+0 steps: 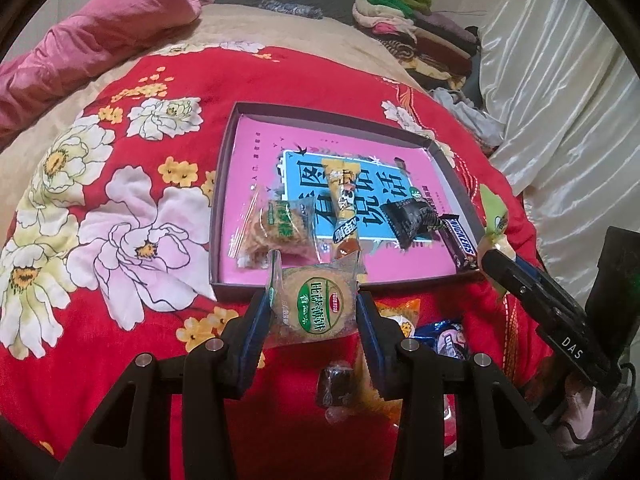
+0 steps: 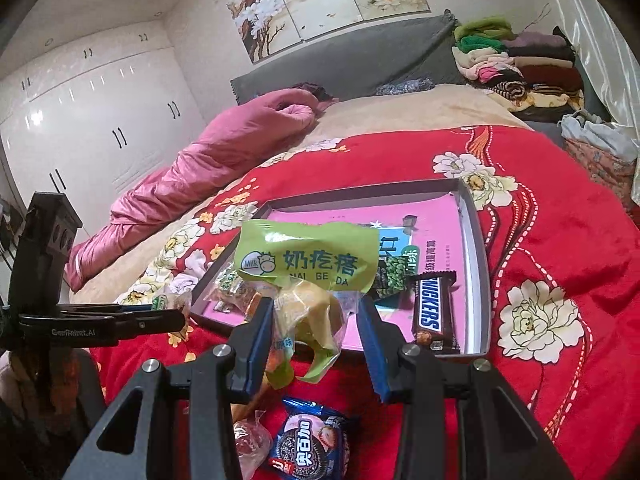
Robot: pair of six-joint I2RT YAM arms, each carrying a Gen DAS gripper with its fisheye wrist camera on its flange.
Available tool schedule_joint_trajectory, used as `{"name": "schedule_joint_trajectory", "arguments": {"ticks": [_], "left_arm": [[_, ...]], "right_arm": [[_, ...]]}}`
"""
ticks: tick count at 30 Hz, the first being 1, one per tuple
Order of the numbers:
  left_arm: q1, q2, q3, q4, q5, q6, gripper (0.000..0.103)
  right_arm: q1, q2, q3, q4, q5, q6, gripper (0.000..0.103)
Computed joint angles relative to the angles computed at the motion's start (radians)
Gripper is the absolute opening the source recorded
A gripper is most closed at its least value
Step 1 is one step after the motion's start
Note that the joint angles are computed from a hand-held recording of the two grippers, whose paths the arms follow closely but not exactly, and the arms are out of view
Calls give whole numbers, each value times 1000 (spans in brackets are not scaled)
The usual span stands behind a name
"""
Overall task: Organize snacks
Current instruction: 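Carry the cake bag over the tray with the left tool while the right tool carries the green bag there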
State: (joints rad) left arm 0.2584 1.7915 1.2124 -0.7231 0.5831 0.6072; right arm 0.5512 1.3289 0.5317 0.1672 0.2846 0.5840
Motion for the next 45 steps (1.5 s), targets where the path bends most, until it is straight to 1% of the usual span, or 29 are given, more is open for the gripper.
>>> {"name": "schedule_joint_trajectory", "arguments": {"ticks": [10,19,27,37,45], "left_arm": [[-11,-1,19,18,11,-32,46],[-39,38,68,55,13,-101,46],[-79,80,77,108,-22,-141,46],[-125,106,55,184,-74,-160,46],[-145,131,64,206,-87,-176,46]], "right_arm": [[-10,-25,-13,2,18,6,42],[-53,-59,-31,4,24,14,42],[-98,-71,-41,14,19,16,42],[-135,-24,-23,31,5,-1,42],[-151,12,-11,41,1,-3,42]]}}
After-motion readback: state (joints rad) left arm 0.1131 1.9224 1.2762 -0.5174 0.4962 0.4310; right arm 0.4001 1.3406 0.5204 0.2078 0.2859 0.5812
